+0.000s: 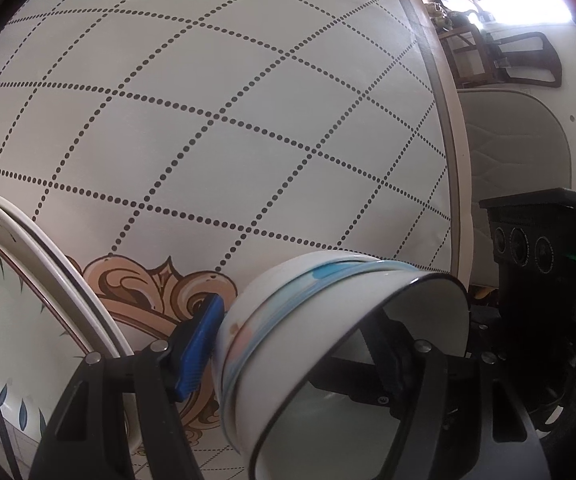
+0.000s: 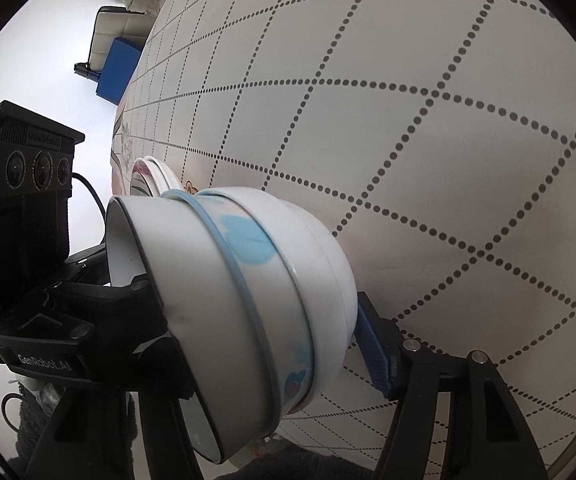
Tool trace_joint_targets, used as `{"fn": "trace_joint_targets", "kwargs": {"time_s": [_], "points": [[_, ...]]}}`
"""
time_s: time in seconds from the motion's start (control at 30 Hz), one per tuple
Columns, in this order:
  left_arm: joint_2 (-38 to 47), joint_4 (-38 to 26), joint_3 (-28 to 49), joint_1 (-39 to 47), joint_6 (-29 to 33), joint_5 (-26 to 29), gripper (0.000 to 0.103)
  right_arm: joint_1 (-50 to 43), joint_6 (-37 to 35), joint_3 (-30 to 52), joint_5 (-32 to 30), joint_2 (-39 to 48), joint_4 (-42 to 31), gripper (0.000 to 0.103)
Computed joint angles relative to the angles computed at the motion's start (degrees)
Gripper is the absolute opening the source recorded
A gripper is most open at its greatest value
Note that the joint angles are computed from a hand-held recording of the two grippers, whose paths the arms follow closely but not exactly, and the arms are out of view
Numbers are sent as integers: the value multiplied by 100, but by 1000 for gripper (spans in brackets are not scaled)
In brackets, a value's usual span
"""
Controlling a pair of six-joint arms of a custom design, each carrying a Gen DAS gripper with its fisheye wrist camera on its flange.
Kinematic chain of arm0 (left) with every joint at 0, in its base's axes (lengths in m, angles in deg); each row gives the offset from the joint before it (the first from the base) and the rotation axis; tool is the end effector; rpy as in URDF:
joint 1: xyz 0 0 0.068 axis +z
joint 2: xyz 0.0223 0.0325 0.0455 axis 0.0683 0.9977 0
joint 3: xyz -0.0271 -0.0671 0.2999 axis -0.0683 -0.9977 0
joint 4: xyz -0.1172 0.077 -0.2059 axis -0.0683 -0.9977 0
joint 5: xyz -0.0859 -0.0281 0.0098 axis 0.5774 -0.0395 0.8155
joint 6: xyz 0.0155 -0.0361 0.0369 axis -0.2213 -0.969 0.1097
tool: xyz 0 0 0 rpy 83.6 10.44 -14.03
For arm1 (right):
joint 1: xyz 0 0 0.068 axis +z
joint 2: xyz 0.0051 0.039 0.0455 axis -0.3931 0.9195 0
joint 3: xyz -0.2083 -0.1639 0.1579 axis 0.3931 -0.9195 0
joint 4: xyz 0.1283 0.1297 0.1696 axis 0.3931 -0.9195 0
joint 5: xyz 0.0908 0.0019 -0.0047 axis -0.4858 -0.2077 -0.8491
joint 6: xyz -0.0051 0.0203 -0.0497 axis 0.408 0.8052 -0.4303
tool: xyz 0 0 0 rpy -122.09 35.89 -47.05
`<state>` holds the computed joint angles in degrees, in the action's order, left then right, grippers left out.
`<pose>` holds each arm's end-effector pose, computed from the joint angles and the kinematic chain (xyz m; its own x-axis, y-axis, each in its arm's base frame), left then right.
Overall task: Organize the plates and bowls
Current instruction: 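Lift the nested bowls with both tools and carry them over the plate stack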
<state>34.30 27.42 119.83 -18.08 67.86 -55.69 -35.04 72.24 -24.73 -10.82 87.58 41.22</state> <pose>0.3131 -0.1416 0.1319 -0.8946 0.3998 0.1997 0.2996 0.8681 -0.3957 0.2378 -0.0239 0.0591 -0.9371 0.2331 0.2599 0.3491 0.6319 0.6920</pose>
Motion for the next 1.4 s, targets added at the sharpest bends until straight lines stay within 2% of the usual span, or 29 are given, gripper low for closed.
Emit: {"fn": "trace_joint_targets", "kwargs": {"time_s": [0.3,0.6,0.83,0.97,1.2,1.4], "points": [[-231,-141,113,59,-82,-15,67,34,-199,266,62,-284,-528,67],[-535,-756,635,278,236,-82,67,283,52,679,-15,-882,-1156,67],[-574,-1350,1132,732,866,-262,66,936,1022,928,-88,-1416,-1096,67],[-548,-1523,1262,1078,1273,-419,65,1491,1862,984,-100,-1512,-613,67],[-293,-1819,1632,1871,1965,-659,65,2437,3168,1257,-20,-1191,327,67],[71,-1982,1972,2413,2382,-782,65,3003,3816,1697,74,-684,760,67]]}}
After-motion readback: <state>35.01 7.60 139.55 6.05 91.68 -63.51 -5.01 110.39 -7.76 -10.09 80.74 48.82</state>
